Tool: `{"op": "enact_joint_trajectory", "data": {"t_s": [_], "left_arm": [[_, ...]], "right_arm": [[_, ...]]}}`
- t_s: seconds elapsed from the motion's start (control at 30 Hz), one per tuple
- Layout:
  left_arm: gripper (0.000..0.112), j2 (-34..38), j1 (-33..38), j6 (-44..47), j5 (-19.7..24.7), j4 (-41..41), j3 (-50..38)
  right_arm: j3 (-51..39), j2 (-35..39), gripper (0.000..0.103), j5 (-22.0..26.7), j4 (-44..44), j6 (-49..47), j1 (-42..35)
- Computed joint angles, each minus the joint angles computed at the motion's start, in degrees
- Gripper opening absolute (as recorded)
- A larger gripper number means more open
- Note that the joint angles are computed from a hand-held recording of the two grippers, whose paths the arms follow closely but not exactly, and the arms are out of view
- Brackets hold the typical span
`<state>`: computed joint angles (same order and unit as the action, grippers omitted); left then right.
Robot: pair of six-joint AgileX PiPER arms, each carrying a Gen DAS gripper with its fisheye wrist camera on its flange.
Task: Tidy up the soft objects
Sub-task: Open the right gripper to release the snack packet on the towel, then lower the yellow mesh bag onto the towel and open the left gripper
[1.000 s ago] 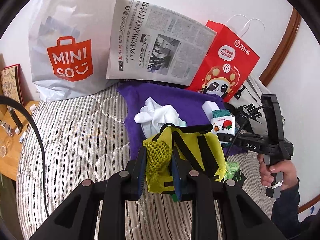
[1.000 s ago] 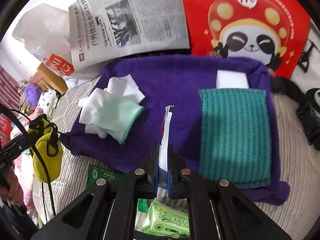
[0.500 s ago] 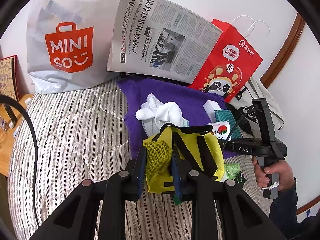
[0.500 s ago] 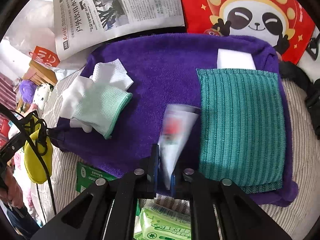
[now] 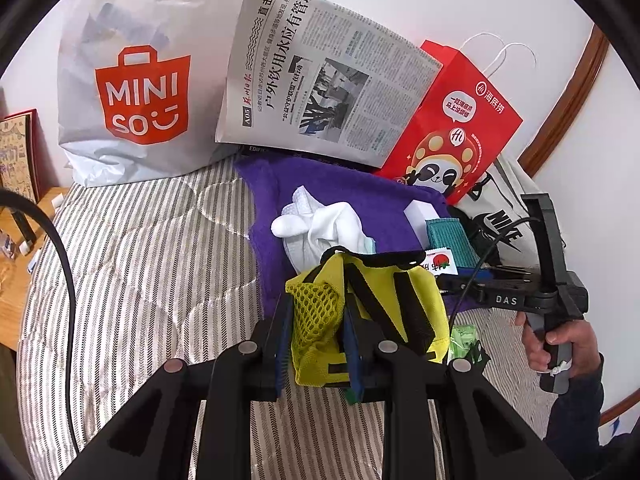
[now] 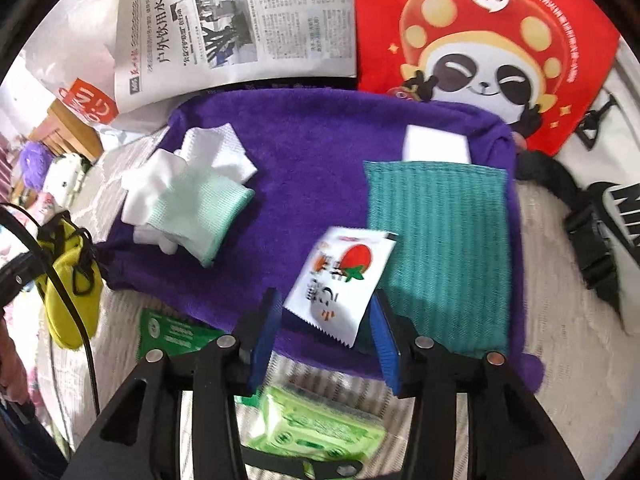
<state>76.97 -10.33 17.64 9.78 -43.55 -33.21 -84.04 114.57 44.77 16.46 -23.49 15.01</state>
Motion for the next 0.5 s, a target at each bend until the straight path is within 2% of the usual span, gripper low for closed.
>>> {"op": "enact_joint_trajectory", "data": {"t_s": [0.07, 0.27, 0.37, 0.5], "left_arm": [[0.022, 0.1, -0.2, -1.3, 0.3, 1.2, -0.3], [0.022, 1.6, -3.5, -18.1, 0.8, 17.0, -3.8], [0.022, 3.4, -4.3, -22.0, 1.7, 20.9, -7.3], [0.022, 8.4, -4.7, -30.9, 4.3, 30.2, -15.2]], "right_arm": [[1.5, -1.5, 0.046, -1.1, -1.1, 0.4, -0.4], [5.6, -5.5, 0.047, -3.1, 0.0, -1.4, -3.4], [8.1, -7.7, 0.047, -4.2, 1.4, -3.2, -5.2], [11.2, -10.4, 0.047, -4.7, 6.8, -7.9, -8.5]]}}
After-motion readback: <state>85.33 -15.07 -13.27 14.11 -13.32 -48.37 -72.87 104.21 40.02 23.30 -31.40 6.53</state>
